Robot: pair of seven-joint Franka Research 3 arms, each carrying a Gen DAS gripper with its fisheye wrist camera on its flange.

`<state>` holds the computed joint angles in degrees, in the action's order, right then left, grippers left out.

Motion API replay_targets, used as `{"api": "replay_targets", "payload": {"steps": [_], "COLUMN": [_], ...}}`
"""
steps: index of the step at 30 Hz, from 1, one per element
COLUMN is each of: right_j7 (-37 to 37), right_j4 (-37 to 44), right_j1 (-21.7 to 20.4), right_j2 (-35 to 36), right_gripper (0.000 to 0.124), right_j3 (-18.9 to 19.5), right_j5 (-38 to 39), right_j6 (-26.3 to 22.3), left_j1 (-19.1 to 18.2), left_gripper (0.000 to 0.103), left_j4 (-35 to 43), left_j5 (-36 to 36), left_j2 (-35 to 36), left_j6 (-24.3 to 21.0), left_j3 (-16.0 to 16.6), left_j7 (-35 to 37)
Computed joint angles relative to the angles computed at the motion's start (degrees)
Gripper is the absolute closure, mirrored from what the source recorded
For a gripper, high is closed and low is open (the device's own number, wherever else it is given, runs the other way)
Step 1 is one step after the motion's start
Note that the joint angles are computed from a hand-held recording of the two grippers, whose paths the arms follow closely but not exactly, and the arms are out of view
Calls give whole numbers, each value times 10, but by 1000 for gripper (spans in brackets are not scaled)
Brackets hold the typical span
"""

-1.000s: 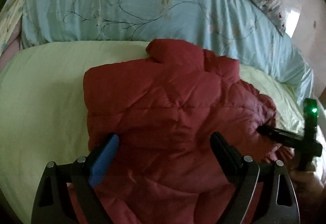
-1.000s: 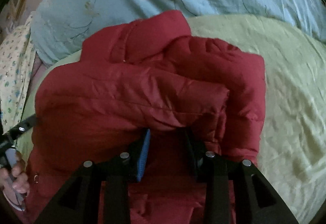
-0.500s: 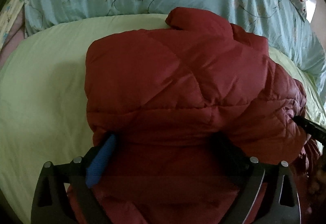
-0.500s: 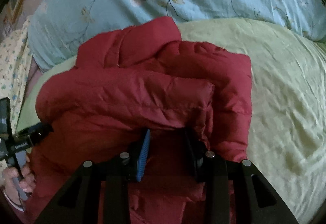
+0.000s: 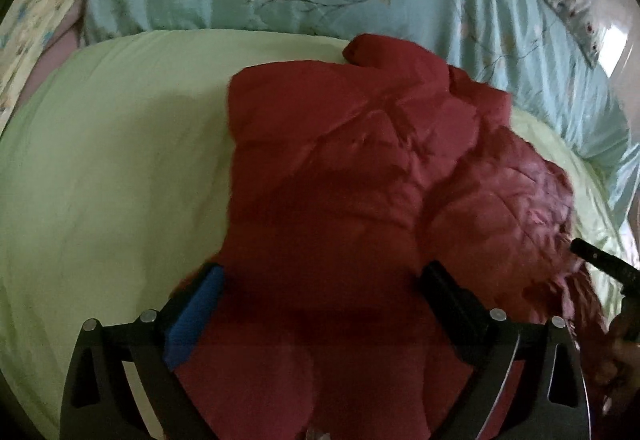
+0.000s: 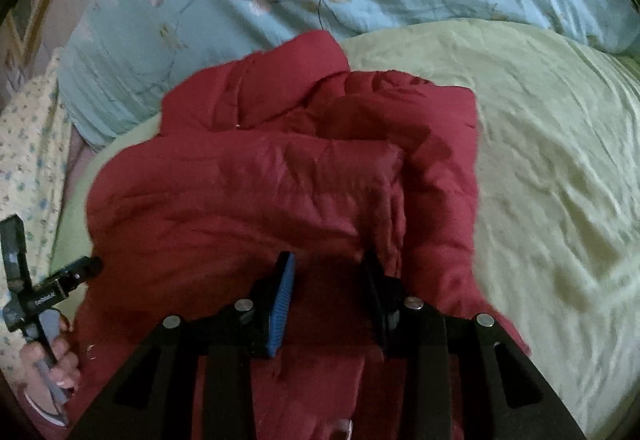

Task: Fold large clothes

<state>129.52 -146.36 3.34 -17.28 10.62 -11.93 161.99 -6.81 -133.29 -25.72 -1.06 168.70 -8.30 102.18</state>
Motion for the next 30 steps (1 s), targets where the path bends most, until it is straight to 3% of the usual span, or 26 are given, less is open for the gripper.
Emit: {"api": "replay_targets", "payload": {"steps": [3,11,15,22,27,30], "right_j7": [-33,-61,-52,-6,18,21], "right_j4": [-32,-96,-123,-174,-195,-205], "right_j1": [38,67,66,75,96,116], "right_j2": [-59,-206,-289,-450,-519,-533], "right_gripper": [75,67,57,51,43,42], "right_j3": [-18,3,20,41,49,54], "right_j5": [52,121,129,142,159,171], "right_j6": [-23,-103,-166,-288,-333,-345], "left_j1": [-9,-43,-59,-61,-68,-61], "left_gripper": [4,4,4,4,3,3], "left_j4": [-49,-180,-239,-304,-335,-346], "left_j5": [-25,41,66,131,164,189], "left_j2": [-53,-209,-293,-418,-481,-494], "left_j6": [0,-31,-58,-106,-121,-123], "left_j3": [9,56,86,116,123,109], "left_j7": [20,-26,-47,-83,-94,-111]}}
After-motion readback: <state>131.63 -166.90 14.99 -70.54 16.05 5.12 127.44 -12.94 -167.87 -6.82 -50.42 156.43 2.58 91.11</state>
